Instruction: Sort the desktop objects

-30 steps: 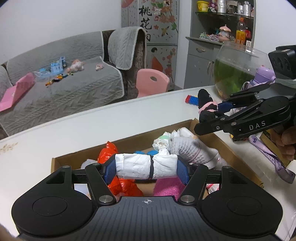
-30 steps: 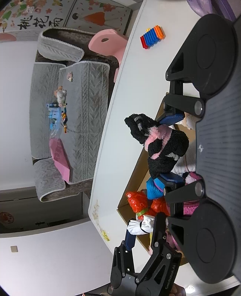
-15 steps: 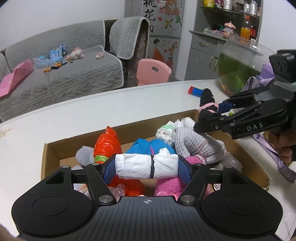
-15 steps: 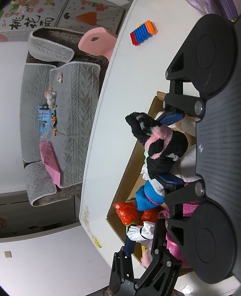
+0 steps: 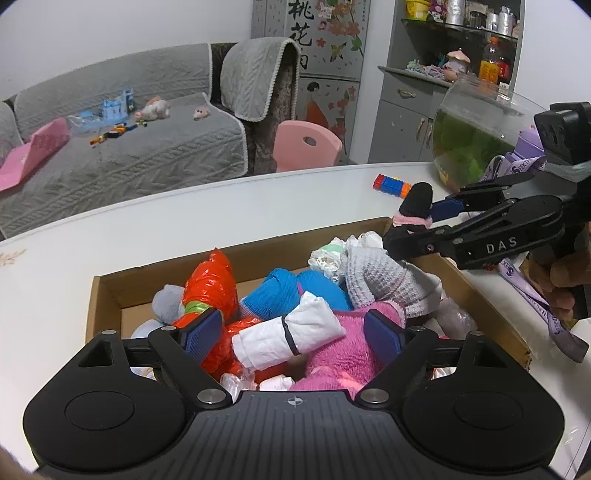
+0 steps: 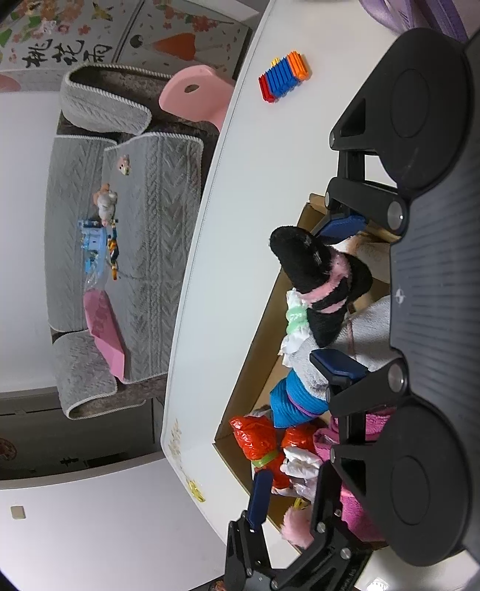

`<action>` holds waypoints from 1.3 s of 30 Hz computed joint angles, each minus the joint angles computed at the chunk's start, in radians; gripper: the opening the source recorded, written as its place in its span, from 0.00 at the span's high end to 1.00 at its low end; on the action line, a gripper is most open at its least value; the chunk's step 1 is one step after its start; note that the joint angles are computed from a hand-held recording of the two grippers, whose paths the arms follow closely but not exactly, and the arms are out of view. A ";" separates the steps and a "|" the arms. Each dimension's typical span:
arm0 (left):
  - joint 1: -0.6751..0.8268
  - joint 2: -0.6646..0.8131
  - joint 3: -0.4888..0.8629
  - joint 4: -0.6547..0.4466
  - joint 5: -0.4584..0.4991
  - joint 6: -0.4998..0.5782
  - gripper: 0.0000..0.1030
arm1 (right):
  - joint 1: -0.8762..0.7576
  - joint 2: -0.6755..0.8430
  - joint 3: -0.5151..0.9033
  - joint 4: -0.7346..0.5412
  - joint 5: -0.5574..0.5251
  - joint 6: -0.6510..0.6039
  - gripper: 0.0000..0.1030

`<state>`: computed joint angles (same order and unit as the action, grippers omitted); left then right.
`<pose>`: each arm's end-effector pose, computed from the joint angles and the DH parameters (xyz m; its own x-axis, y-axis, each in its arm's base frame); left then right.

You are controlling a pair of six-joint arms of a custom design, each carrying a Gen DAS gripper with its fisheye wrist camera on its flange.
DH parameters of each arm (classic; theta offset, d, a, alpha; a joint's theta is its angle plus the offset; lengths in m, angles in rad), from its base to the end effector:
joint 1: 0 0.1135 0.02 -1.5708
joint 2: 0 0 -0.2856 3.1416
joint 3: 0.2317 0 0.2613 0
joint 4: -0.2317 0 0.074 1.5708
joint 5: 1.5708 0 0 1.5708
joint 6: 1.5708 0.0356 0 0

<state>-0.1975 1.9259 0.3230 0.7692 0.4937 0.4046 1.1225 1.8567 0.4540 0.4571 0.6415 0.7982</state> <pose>0.2339 -0.0640 0.0472 -0.4764 0.4489 -0.7560 0.7318 0.6791 -0.0580 0.1329 0.2271 0.0637 -0.6536 -0.0353 -0.7560 -0.1463 0.9860 0.0804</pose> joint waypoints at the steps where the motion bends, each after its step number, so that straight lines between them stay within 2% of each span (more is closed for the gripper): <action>1: 0.002 -0.002 -0.004 0.003 0.002 0.001 0.14 | 0.000 0.003 0.002 0.003 0.004 -0.001 0.43; 5: 0.015 -0.015 -0.025 0.019 0.019 0.011 0.14 | -0.006 0.013 0.005 0.025 0.012 -0.013 0.42; 9: 0.024 -0.029 -0.065 0.070 0.038 0.019 0.03 | -0.001 0.020 0.012 0.031 0.024 -0.026 0.39; 11: 0.033 -0.038 -0.095 0.115 0.050 0.020 0.01 | 0.008 0.023 0.021 0.031 0.032 -0.025 0.39; 17: 0.090 -0.097 -0.159 0.137 0.106 0.043 0.00 | 0.011 0.040 0.060 0.000 0.057 -0.045 0.35; 26: 0.177 -0.152 -0.188 0.080 0.182 0.089 0.00 | 0.061 0.042 0.077 -0.052 0.143 -0.018 0.26; 32: 0.203 -0.134 -0.201 0.096 0.206 0.102 0.00 | 0.138 0.031 0.016 -0.020 0.193 0.089 0.25; 37: 0.200 -0.119 -0.221 0.123 0.205 0.104 0.00 | 0.211 0.075 -0.003 0.062 0.205 0.096 0.25; 39: 0.193 -0.122 -0.228 0.131 0.197 0.100 0.00 | 0.234 0.087 0.025 0.028 0.220 0.093 0.25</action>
